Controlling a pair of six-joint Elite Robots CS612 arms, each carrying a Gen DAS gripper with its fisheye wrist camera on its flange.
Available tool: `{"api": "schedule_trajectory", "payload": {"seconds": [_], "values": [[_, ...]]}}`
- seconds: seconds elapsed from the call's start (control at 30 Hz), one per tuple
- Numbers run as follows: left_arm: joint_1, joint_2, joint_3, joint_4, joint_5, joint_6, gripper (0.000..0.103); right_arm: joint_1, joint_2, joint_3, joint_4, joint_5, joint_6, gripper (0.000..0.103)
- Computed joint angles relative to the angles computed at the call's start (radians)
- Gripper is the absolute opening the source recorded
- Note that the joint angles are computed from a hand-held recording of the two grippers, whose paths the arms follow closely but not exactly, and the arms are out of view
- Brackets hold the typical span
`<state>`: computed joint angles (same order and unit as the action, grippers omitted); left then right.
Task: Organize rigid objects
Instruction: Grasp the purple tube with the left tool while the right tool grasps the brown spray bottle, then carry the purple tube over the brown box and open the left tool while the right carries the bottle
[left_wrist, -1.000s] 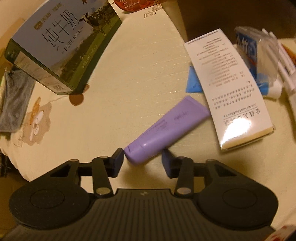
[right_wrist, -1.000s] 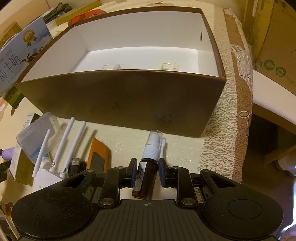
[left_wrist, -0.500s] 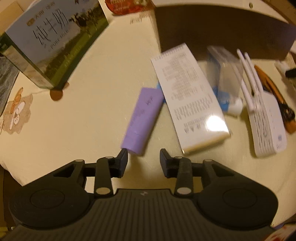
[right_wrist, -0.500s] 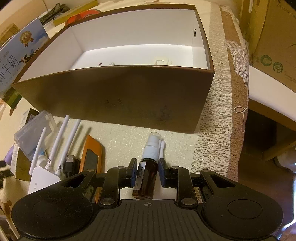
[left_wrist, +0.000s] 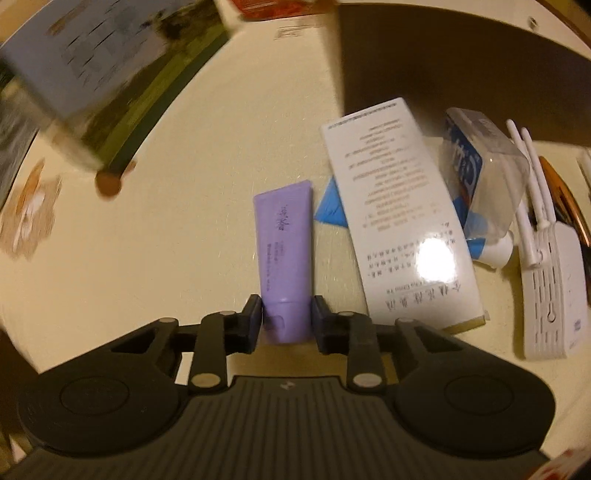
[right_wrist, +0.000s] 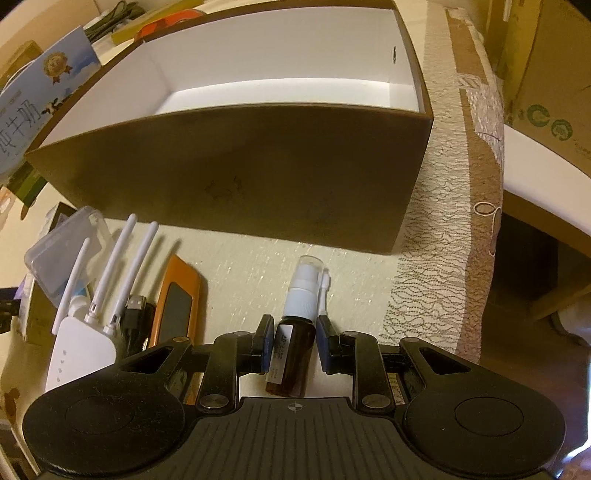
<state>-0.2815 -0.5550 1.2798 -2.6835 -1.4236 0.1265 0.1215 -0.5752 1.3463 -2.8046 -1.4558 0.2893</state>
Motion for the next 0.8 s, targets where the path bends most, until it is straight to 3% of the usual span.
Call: {"api": "schedule_trajectory", "payload": {"seconds": [0.27, 0.47, 0.63, 0.8], "values": [[0.006, -0.044, 0.073, 0.020, -0.035, -0.199, 0.026, 0.003, 0.001, 0.016, -0.039, 0.013, -0.047, 0.021], [0.007, -0.025, 0.026, 0.049, -0.038, -0.207, 0.030, 0.002, 0.009, -0.001, -0.012, 0.008, -0.021, 0.031], [0.007, -0.001, -0.014, 0.071, -0.031, -0.201, 0.029, 0.009, 0.019, -0.017, -0.008, -0.020, -0.037, 0.031], [-0.002, -0.010, 0.010, 0.039, -0.008, -0.202, 0.029, 0.018, 0.021, -0.022, 0.004, -0.062, -0.063, 0.021]]}}
